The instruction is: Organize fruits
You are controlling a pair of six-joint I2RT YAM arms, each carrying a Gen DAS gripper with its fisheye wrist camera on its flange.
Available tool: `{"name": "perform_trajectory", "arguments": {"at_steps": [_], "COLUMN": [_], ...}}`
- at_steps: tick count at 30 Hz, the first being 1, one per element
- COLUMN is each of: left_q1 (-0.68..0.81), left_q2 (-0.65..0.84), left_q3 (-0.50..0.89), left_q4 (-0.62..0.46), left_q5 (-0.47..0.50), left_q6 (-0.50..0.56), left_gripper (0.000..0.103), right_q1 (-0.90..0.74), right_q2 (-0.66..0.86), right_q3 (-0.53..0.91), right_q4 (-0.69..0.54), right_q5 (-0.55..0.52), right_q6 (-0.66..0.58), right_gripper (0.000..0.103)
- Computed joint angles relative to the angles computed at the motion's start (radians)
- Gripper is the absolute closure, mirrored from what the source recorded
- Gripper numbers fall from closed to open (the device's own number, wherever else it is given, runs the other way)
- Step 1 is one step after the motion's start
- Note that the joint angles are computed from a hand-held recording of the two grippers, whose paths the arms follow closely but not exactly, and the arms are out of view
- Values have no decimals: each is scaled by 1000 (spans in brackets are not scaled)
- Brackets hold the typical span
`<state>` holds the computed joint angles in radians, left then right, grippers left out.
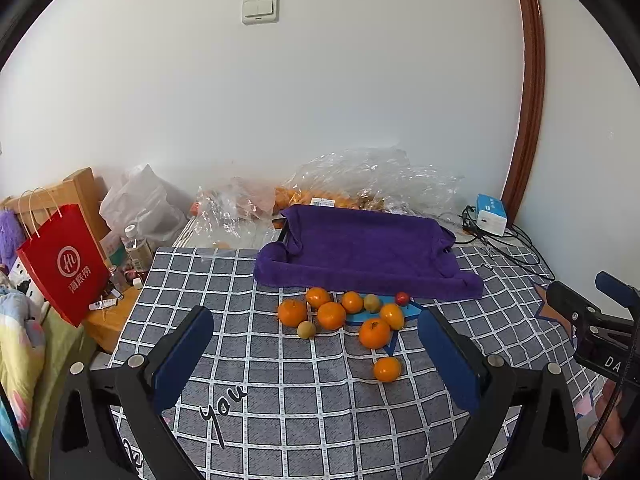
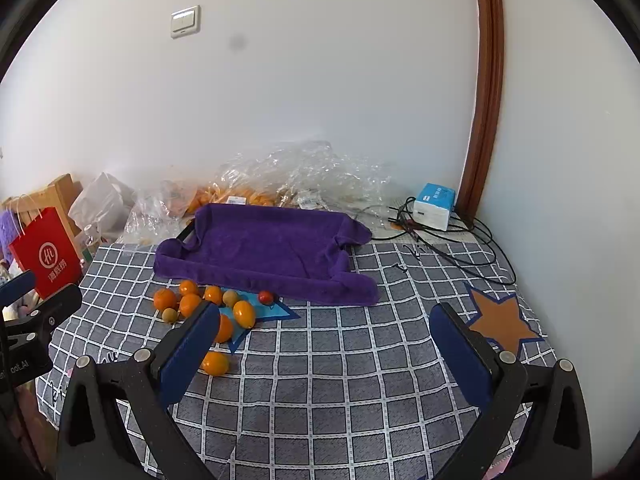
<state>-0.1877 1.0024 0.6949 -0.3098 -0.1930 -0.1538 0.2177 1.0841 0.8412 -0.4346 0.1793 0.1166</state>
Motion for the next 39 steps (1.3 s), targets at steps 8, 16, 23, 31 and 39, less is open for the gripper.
{"name": "perform_trajectory", "arguments": {"at_steps": [8, 16, 23, 31, 39], "left_q1": [4, 15, 9, 7, 6], "left_q2": [-7, -13, -4, 3, -2], "left_q3": [-13, -9, 5, 12, 3], "left_q4": [6, -1, -11, -11, -6], "left_q5": [1, 11, 5, 5, -1], "left_q6": [1, 7, 9, 2, 7], "left_gripper": [0, 0, 0, 0, 0], "right_q1": [10, 19, 23, 25, 11], "right_q2": [0, -1, -8, 6, 6], "right_q3": [-2, -3, -10, -8, -5], "right_q4": [9, 9, 17, 14, 17], "right_q5": [7, 10, 14, 17, -10], "right_q6": [4, -4, 0, 4, -1], "right_gripper": [0, 0, 0, 0, 0]}}
